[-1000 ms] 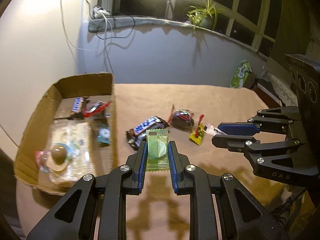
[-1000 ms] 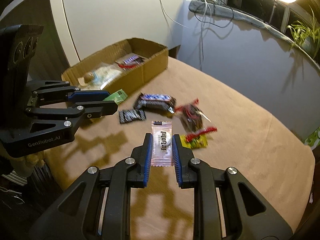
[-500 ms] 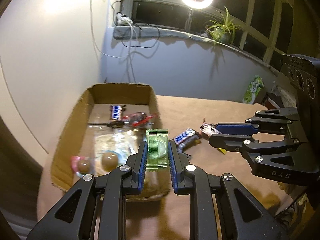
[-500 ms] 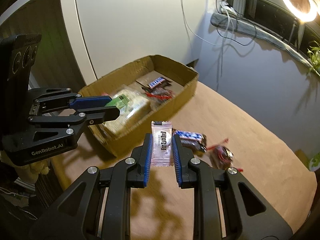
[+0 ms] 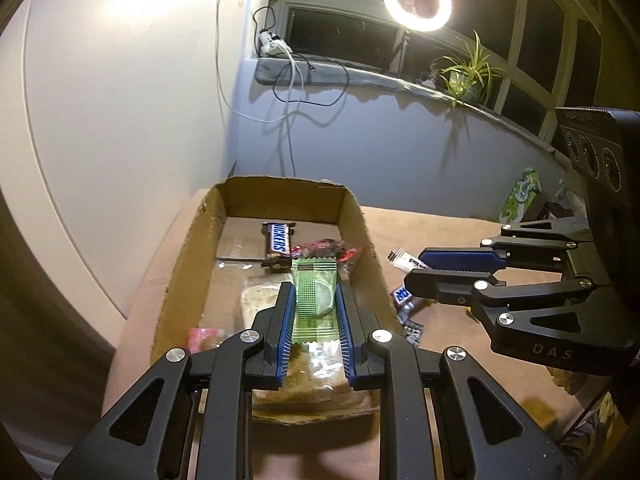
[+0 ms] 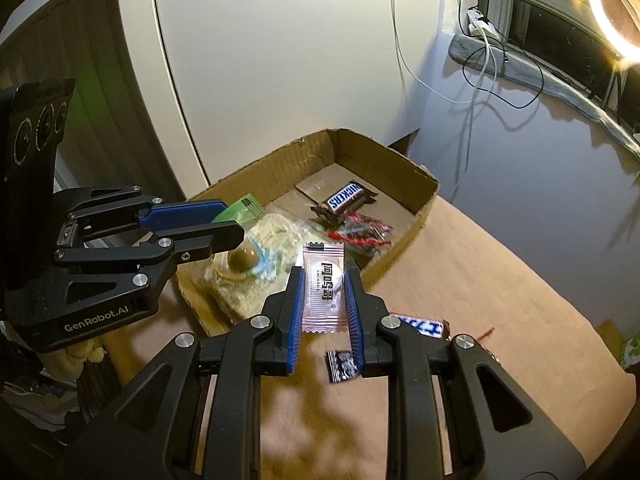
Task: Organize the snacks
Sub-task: 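Carry the green candy and pink candy over the cardboard box, then open both grippers to drop the green and pink candies into the box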
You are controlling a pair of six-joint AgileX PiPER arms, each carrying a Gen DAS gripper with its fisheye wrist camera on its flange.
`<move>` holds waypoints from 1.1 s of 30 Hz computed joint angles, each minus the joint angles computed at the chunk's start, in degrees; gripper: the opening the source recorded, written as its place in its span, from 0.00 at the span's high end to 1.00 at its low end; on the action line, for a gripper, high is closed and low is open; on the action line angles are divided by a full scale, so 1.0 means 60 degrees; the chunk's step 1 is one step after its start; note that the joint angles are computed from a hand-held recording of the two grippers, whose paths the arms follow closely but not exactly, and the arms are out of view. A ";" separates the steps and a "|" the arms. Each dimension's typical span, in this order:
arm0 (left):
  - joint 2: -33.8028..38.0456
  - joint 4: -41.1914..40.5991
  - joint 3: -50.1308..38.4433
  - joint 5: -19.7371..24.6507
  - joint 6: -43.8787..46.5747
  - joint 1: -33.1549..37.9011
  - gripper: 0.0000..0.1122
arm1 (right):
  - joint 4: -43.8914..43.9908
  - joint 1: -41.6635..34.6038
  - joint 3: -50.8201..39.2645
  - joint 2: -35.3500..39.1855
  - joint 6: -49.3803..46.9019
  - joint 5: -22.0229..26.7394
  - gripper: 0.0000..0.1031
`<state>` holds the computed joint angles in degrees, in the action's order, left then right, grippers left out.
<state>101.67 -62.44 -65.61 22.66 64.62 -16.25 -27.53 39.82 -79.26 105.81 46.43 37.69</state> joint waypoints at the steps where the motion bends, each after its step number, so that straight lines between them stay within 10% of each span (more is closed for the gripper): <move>1: 0.0029 -0.0009 -0.0033 0.0026 0.0022 0.0042 0.83 | 0.0065 -0.0021 -0.0154 0.0116 -0.0099 0.0027 0.80; 28: 0.1176 0.0788 -0.1369 0.0549 -0.0895 0.0564 0.82 | 0.1746 -0.0791 -0.2569 0.2123 -0.2150 0.0281 0.79; 33: 0.1161 0.0855 -0.1370 0.0511 -0.1012 0.0557 0.73 | 0.1397 -0.0768 -0.2366 0.1987 -0.1738 0.0181 0.39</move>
